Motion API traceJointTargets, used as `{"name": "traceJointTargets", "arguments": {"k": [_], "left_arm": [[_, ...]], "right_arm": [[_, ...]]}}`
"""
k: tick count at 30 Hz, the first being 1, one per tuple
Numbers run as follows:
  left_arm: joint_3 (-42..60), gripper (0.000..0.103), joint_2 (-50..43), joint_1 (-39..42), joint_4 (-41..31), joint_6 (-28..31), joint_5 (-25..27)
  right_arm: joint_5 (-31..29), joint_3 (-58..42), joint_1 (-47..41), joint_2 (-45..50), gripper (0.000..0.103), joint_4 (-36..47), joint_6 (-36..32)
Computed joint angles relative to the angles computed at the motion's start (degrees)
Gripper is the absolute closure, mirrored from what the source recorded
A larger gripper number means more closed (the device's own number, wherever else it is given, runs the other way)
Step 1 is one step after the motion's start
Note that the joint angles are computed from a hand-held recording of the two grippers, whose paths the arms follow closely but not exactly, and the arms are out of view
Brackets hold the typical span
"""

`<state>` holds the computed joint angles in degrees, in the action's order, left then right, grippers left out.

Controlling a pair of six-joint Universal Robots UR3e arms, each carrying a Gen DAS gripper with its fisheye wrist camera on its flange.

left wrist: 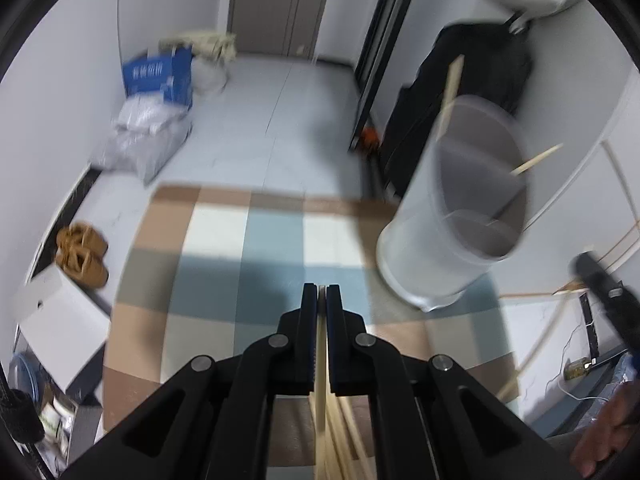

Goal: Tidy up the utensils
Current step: 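Lift both chopsticks and carry them above the utensil holder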

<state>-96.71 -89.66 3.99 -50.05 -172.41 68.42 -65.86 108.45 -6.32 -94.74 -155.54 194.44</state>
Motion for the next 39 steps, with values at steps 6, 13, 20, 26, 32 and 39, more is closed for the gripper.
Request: {"name": "traceJointTargets", "arguments": {"k": [6,13,20,26,32,39], "left_arm": [[-5.86,0.103,8.03,1.38,6.05,0.5,-3.59],[-2.79,0.103,6.54,1.86,5.37,1.62,-5.9],[2.24,0.103,4.32,0.93,1.96,3.45,-6.02],[12.0,0.103,0.06,-1.12,-2.67,3.35,-6.33],[31.14,0.103,-9.66,-2.52,-9.54,0.58,-8.2],[63.4,0.103,-28.13,-5.9,-14.77,-2.78,-7.8]], "right_arm": [[-4.26,0.59,4.79,-0.29,0.099,-4.21,-1.99],[-8.28,1.39,8.51,0.32,0.099,-8.42,-2.06],[-9.84,-0.48,9.84,1.3,0.099,-10.61,-2.24],[-9.37,-7.64,8.55,2.67,0.099,-7.25,-3.64],[-7.93,-20.54,4.76,6.66,0.099,-2.67,-5.4],[-9.38,-42.86,2.5,19.12,0.099,-0.87,-5.55]]}}
